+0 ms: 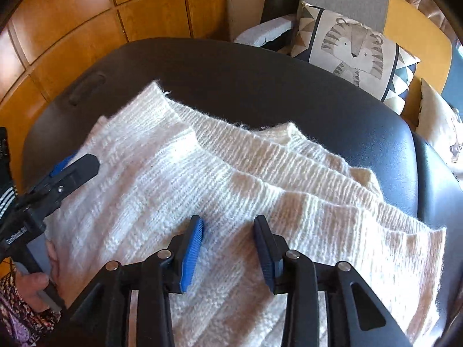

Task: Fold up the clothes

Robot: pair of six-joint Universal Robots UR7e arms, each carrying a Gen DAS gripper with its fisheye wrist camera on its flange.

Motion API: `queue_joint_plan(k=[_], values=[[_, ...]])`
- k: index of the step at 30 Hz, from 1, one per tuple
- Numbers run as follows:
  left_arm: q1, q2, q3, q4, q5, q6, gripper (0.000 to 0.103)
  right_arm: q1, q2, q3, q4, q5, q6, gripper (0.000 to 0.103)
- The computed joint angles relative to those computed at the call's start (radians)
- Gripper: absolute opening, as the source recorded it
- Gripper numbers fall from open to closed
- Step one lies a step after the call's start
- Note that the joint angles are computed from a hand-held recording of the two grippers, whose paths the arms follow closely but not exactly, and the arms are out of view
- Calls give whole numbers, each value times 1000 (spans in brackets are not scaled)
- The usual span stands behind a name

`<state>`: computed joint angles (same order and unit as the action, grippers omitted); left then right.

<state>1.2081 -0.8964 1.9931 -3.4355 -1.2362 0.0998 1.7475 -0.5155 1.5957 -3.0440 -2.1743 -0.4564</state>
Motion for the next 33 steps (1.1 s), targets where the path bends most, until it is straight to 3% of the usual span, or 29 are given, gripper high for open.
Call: queue_joint_plan(k=[3,5,8,11,17,20,26,28,30,33], values=[[1,-1,3,-2,-3,0,85,-11,-6,-1,4,36,19,25],[4,-2,3,-3,-10,-1,85,-23,-21,40,-51,68,23,11],[9,-6,3,1,-22,-5,85,-31,-34,67,-108,109,22,5],[13,-8,5,-4,-32,-4,84,-32,-44,95,-199,137,14,4],[13,-9,31,-92,-51,13,85,1,-28,106,-355,119,-77,4],[13,-8,51,-159,-81,47,85,15,4,84,-448,98,-145,4],[15,-8,27,-91,-84,42,85,15,113,-32,-498,3,-237,0],[22,-9,20,-73,-91,29,85,-5,134,-70,-451,-10,-211,0],[27,-8,9,-46,-95,17,85,-33,117,-57,-391,23,-125,0],[33,-9,0,-12,-96,10,85,-59,52,17,-378,146,-28,8]])
